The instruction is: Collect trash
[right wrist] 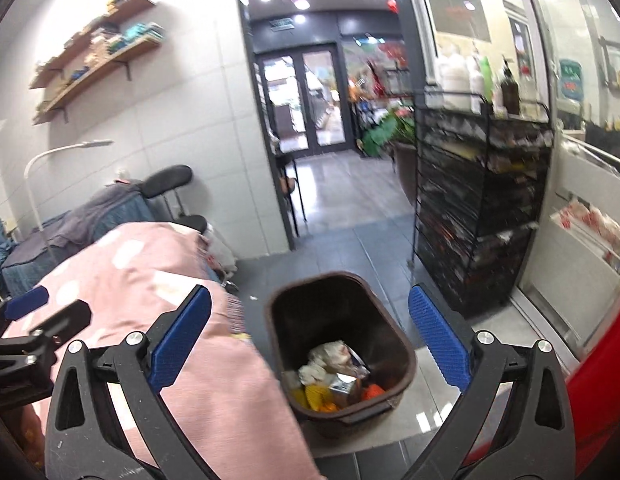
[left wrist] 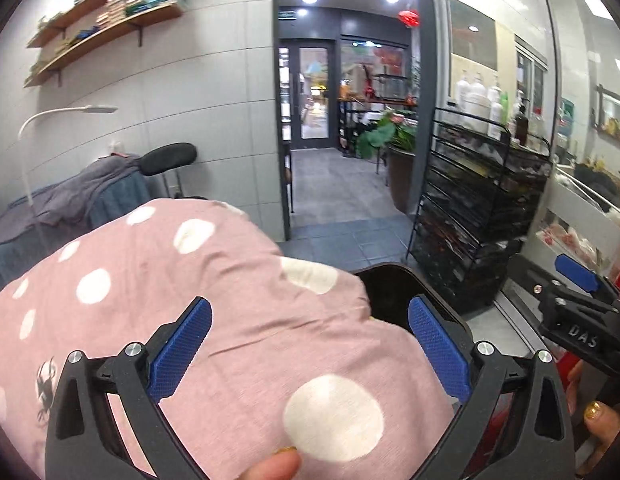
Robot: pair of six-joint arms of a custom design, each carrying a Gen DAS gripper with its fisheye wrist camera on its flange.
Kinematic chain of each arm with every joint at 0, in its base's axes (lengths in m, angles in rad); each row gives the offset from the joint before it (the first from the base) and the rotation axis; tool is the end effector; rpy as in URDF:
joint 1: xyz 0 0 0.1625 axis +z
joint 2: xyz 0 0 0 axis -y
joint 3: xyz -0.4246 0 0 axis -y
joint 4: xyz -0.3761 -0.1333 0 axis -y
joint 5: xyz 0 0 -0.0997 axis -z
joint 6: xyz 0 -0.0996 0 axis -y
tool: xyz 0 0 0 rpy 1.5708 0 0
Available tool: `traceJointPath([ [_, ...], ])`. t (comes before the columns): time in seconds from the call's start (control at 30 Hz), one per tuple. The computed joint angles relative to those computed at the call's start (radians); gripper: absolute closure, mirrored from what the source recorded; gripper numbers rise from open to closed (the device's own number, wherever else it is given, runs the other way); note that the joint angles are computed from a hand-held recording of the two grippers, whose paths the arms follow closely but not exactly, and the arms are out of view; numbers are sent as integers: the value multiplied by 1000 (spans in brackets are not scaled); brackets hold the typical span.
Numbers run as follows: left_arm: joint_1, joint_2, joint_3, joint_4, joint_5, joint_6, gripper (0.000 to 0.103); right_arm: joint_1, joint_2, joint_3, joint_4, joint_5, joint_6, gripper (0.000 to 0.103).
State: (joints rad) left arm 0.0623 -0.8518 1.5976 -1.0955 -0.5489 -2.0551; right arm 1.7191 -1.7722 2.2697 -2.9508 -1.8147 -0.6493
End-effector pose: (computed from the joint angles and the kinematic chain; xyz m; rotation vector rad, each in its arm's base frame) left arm -0.5266 -0.2515 0.1153 0.1944 1.9278 -1.2531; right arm 0.1647 -0.3632 0.4146 0.8352 -2.3537 1.0651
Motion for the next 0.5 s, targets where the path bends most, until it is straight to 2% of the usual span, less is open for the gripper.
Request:
traceJointPath([
  [0.27, -52, 17, -17, 166, -75, -212, 6, 41, -103, 83, 22, 41, -85, 6],
  [0.4, -83, 26, -28, 252, -96, -305, 6, 48, -141, 96, 60, 57, -95, 6],
  [0.5, -99, 30, -32, 278, -107, -335, 6, 46, -160, 103, 74, 62, -94, 6],
])
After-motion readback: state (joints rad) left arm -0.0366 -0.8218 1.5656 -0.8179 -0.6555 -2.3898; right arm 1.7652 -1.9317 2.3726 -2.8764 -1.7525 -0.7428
